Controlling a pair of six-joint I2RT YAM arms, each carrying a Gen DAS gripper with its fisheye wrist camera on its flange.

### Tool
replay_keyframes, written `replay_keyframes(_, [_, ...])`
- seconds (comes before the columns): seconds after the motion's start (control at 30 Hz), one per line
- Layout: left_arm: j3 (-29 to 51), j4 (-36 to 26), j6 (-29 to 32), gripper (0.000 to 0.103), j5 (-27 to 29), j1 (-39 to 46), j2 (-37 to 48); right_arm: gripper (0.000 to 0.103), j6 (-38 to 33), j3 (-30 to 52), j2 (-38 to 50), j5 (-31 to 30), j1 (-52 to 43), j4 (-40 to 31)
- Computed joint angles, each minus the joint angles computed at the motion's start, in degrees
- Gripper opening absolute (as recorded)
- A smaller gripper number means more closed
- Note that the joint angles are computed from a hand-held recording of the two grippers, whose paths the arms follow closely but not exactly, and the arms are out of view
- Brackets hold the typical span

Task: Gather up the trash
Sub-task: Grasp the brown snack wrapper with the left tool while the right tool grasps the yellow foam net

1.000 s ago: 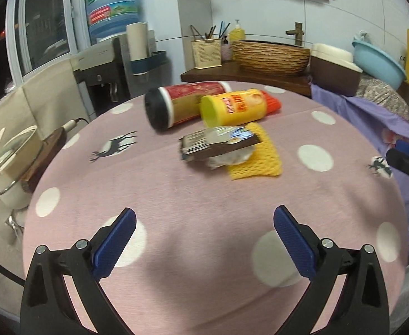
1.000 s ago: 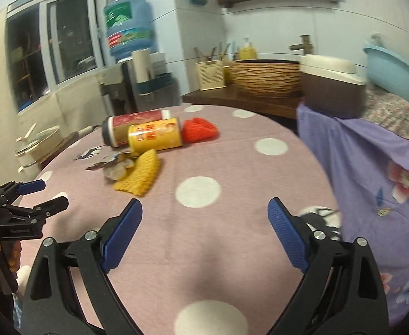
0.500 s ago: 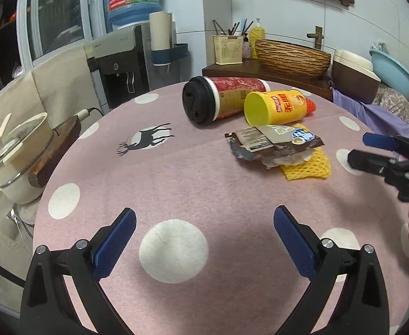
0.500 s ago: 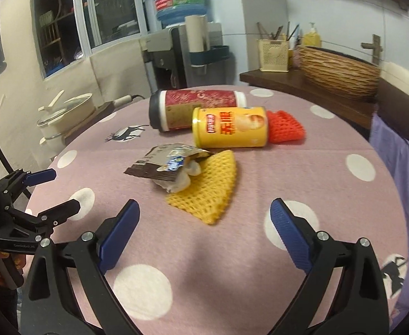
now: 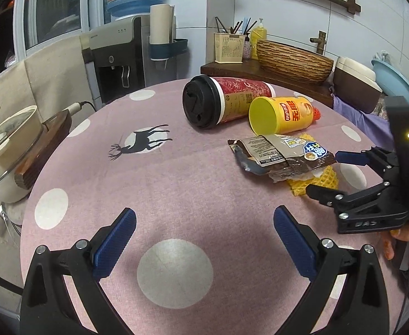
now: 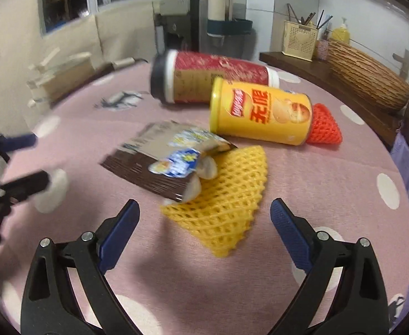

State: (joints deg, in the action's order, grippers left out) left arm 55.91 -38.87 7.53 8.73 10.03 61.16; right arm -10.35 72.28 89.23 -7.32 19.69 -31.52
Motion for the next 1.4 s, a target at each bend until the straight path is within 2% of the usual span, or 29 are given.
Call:
replay_keyframes(0.07, [0.6,0.1,0.2,0.098,-0.1,-0.9,0.6,0.093,-0.5,0.9,1.7,2.3,0.3,-0.4])
replay_keyframes(0.27, [1.1,1.4,1.2,0.098,-1.5,-5.2,1.4,0.093,0.3,3.4,5.6,-0.4,-1.7,-0.9])
replay_keyframes(0.33, [1.2,2.1,1.6,0.098,-2.3,-7.0,1.7,0.073,0.5,3.0,5.6,-2.4,-2.3,0.1])
replay_keyframes(0.37, [1.3,2.3,1.5,0.098,-2.5,-7.7,1.9,0.070,0.8,3.2,5.7,-3.9,-2.7,-0.2])
replay_keyframes(0.4, [1.7,2.5,1.4,0.098,-2.2,-8.4,2.5,0.061,1.3,3.3,5.8,-5.2,-3.2,-0.5])
replay_keyframes(0.43, [1.9,2.8,1.2,0.098,-2.0,-9.1,2.8,0.050,1.6,3.1,5.5,-5.8,-3.3,-0.3])
replay_keyframes(0.47, [2.2,3.0,1.2,0.098,-1.7,-9.8,3.4,0.043,1.7,2.8,5.2,-6.6,-3.5,-0.1])
replay_keyframes(0.5, [2.6,3.2,1.1,0.098,-2.0,-10.7,4.0,0.030,2.0,2.8,5.0,-7.7,-4.0,-0.4])
replay_keyframes(0.53, [2.6,3.6,0.8,0.096,-2.8,-11.7,4.3,0.023,2.2,2.7,4.9,-9.6,-4.5,-0.5])
replay_keyframes(0.7, [4.0,5.1,1.3,0.082,-7.1,-15.8,7.6,0.019,3.5,0.6,2.5,-12.6,-6.4,-0.2])
replay_keyframes(0.9, [4.8,5.4,2.5,0.062,-7.2,-17.8,10.1,0.019,4.1,-1.9,-1.3,-13.5,-7.9,-0.8])
replay_keyframes(0.97, [4.8,5.5,3.1,0.047,-8.3,-18.9,10.7,0.019,4.2,-3.1,-2.8,-14.6,-8.8,-0.7])
replay_keyframes(1.03, [4.4,6.0,3.7,0.038,-10.5,-20.3,10.8,0.019,4.1,-4.3,-4.4,-15.3,-9.6,-0.8])
replay_keyframes(1.2, [4.0,6.7,2.2,0.022,-10.5,-21.1,10.4,0.019,3.5,-7.3,-8.4,-15.5,-11.0,-0.2])
replay_keyframes(1.23, [3.7,6.9,2.0,0.015,-10.8,-21.3,10.1,0.019,3.6,-7.9,-9.3,-16.0,-11.4,-0.2])
replay_keyframes(1.4, [2.6,6.8,0.4,0.006,-9.7,-21.3,6.4,0.019,2.8,-11.1,-14.0,-15.5,-12.3,0.5])
